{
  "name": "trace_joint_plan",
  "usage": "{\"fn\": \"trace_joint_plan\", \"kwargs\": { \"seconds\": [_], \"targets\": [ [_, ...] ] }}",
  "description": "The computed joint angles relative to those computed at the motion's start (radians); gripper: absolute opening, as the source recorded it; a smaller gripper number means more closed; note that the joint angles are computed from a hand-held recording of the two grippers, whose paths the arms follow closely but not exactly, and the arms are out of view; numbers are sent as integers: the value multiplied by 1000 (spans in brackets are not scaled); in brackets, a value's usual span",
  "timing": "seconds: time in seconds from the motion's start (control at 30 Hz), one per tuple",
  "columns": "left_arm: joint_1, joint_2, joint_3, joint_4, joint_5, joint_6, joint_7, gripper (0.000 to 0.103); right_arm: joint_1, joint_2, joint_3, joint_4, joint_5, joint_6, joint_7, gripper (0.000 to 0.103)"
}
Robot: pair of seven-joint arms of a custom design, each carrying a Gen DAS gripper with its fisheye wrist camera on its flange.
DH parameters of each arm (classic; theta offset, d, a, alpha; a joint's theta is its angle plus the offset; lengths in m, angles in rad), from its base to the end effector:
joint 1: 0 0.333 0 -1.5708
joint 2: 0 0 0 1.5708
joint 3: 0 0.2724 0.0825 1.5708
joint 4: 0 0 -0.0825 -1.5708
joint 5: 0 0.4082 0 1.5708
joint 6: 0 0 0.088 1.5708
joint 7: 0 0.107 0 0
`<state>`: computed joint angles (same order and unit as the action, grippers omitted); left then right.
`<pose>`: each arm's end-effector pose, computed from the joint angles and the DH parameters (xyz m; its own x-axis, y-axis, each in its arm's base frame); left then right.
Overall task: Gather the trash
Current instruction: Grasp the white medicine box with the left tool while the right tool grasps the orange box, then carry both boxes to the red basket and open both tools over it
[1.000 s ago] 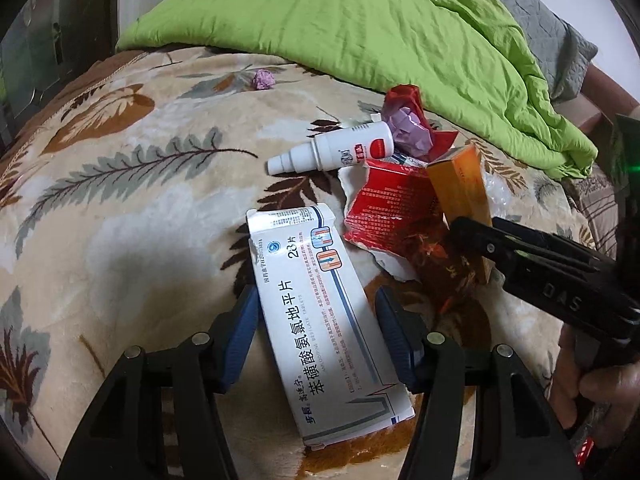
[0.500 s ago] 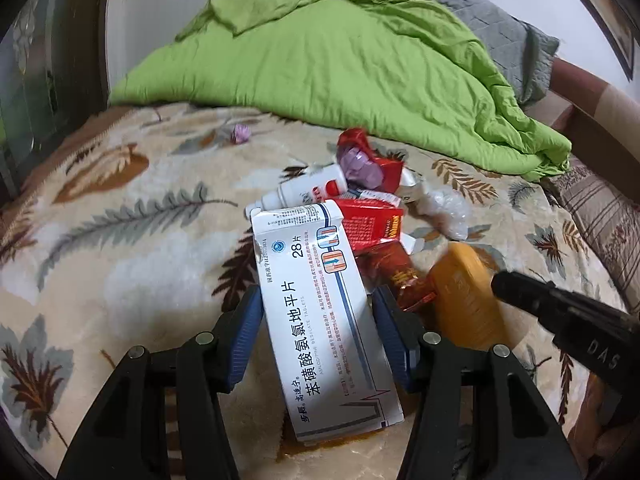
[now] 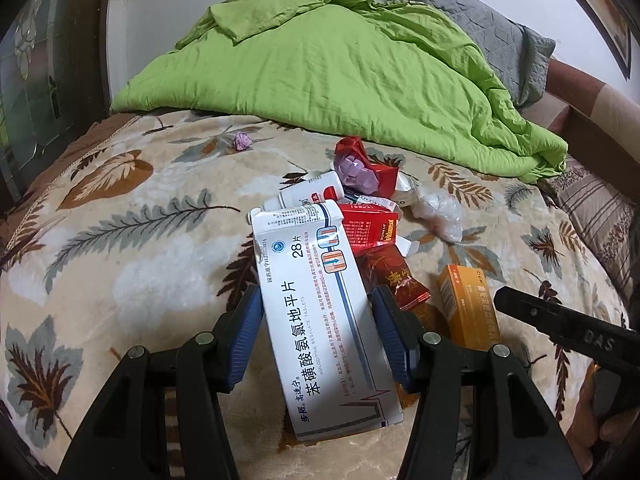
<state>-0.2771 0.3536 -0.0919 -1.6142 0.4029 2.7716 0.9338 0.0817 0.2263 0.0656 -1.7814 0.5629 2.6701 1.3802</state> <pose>0.6653 -0.2667 0.4656 -0.0831 -0.9884 0.1273 -0.6814 -0.0369 -0.7310 0.6748 0.0812 0.4476 0.0505 -0.9171 -0.3954 -0.7973 0.2014 -0.5690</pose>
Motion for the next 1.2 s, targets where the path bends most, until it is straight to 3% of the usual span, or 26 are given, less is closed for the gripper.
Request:
{"fn": "trace_joint_plan", "kwargs": {
  "seconds": [0.37,0.4,0.5,0.57,0.9,1.2],
  "targets": [
    [4,-2,1,5,-13,2,17,55,60,119,-26,128,-262,-89,179,66],
    [1,-3,3,5,-8,1,10,55,67,123,-32,131,-291,-89,198,63],
    [5,-7,3,1,-11,3,4,55,44,112,-10,113,-264,-69,179,26],
    [8,-8,0,-1,-15,4,3,55,27,102,5,97,-219,-53,154,25],
    [-15,-27,19,-26,59,44,-35,55,32,-61,42,-125,-86,293,-18,25],
    [-26,-38,24,-33,120,49,-80,55,33,-107,60,-170,57,348,-140,25]
  ]
}}
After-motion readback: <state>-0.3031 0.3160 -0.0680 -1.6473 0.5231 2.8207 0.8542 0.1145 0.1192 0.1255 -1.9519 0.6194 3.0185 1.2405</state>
